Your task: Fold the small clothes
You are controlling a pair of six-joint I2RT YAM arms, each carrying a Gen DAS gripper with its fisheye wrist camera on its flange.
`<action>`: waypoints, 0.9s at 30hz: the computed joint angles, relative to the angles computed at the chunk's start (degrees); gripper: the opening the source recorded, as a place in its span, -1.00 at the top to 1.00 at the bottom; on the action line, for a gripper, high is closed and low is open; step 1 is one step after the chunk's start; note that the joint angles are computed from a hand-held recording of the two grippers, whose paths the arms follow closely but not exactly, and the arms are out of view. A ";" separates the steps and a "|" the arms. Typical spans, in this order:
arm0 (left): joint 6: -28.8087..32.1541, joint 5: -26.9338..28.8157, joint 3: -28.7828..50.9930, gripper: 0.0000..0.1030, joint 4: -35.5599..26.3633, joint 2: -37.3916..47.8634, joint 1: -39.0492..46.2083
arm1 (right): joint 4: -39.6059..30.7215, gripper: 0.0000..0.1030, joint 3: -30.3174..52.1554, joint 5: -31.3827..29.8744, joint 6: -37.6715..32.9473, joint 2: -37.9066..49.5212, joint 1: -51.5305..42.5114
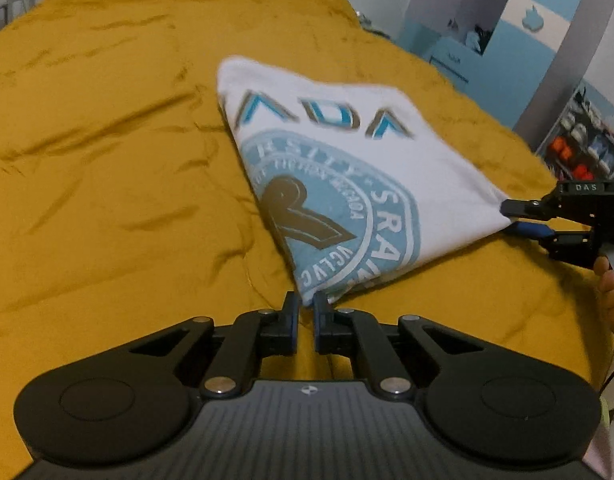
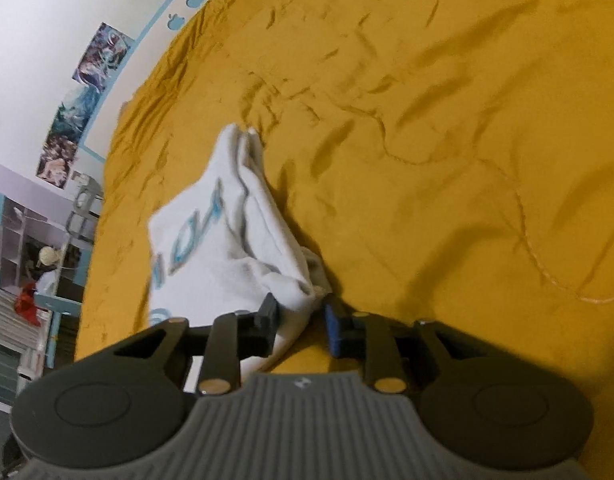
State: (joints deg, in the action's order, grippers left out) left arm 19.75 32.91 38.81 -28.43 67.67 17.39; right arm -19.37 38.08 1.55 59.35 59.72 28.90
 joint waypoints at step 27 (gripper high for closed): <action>-15.21 1.21 1.70 0.73 13.25 12.63 -9.09 | 10.68 0.97 10.68 1.81 -24.87 23.70 1.35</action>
State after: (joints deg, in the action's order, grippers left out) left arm 4.54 34.12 40.51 -15.18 80.30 8.31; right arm -8.69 48.76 3.36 34.48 83.42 30.25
